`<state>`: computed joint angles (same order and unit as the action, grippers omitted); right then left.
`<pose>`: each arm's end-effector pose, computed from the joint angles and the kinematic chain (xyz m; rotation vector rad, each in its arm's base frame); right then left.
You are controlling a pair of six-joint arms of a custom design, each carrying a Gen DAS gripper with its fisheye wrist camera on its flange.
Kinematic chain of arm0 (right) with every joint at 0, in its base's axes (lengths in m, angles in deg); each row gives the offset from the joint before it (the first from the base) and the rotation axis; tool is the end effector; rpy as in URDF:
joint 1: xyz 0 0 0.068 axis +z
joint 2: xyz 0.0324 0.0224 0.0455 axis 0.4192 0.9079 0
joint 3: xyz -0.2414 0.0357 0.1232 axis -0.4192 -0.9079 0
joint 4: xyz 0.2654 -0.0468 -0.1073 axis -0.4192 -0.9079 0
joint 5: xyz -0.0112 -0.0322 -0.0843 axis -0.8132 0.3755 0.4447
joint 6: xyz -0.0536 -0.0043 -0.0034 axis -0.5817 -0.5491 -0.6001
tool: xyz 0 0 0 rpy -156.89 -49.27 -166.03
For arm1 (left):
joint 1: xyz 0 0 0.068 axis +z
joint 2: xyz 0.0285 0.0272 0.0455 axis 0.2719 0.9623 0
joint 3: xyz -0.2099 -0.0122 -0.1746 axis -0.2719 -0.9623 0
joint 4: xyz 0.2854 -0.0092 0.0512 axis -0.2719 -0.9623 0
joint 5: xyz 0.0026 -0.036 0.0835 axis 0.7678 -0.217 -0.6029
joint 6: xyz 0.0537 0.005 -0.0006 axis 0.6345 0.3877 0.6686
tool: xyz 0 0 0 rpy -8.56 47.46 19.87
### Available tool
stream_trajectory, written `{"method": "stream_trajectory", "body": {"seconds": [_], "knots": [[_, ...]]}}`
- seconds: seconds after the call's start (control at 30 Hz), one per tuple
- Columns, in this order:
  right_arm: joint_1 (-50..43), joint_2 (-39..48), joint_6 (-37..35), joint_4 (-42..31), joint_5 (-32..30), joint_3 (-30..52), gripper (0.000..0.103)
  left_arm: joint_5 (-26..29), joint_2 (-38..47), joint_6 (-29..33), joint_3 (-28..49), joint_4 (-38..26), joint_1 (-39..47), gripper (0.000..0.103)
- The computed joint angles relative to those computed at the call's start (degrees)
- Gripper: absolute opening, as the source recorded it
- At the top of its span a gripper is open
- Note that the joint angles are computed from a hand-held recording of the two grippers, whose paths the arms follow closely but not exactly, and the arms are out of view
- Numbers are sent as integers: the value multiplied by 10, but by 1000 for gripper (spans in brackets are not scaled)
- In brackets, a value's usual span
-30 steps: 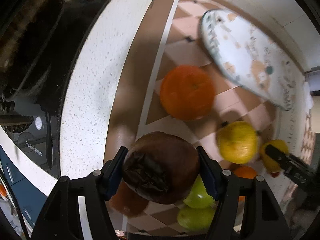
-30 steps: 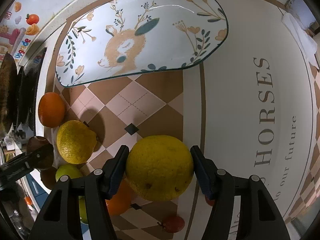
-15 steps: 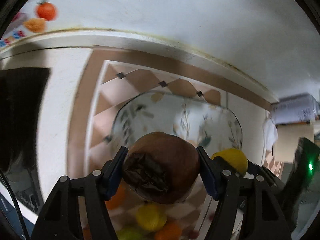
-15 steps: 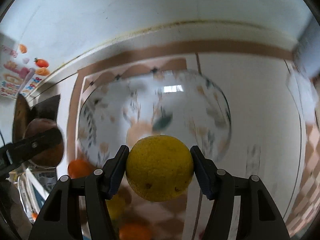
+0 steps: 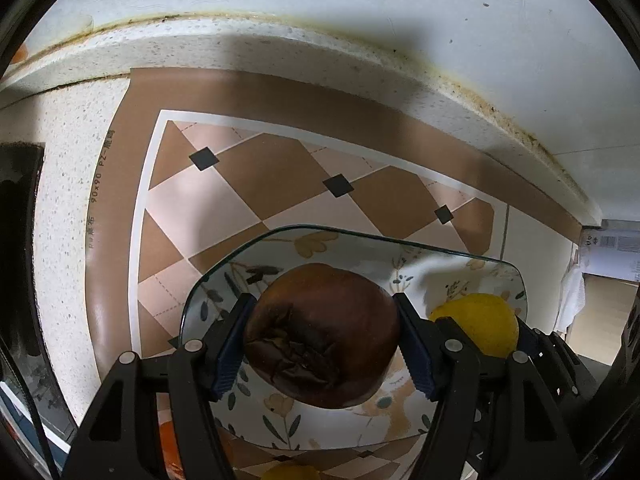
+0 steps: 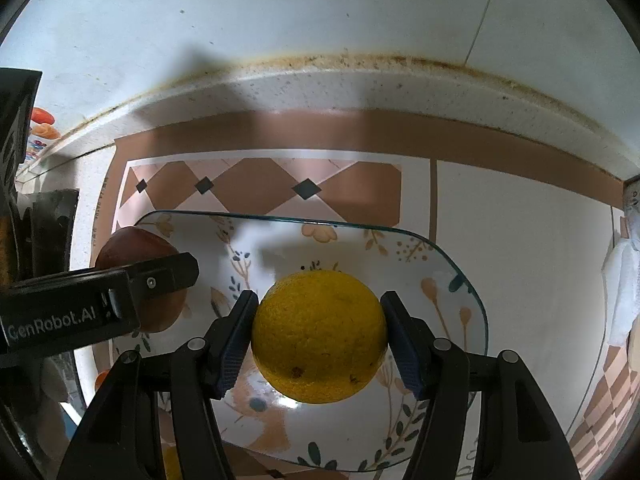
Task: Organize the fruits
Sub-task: 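Lower both held fruits onto the floral plate and open both grippers, then lift both grippers away from the plate toward the remaining fruits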
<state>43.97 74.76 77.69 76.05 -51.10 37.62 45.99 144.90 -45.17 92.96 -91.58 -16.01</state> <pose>0.2298 0.0821 0.0220 0.5311 2.9224 0.2323 0.2442 -0.1608 0.0752 -0.3842 -2.9991 0.3054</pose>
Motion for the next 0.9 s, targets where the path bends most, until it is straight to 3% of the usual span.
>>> {"method": "stream_trajectory", "body": {"seconds": [0.27,0.3,0.33,0.37,0.4,0.47,0.9], "knots": [[-14,7,-5,-17,-26,14,66,-17,28,-5,32,-16,-12,66],[-13,1,-1,-21,-25,12,73,-16,30,-7,36,-18,-12,67],[-11,-11,1,-26,-22,8,85,-13,40,-15,45,-15,-16,77],[-10,-23,3,-34,-21,4,89,-13,38,-19,44,-12,-18,84],[-9,-33,9,-45,-19,2,89,-18,29,-20,43,-13,-18,90],[-8,-53,15,-59,-17,-4,89,-28,14,-20,42,-20,-19,90],[55,-276,117,-204,41,-79,89,-184,-222,-33,-75,-72,-72,90]]}}
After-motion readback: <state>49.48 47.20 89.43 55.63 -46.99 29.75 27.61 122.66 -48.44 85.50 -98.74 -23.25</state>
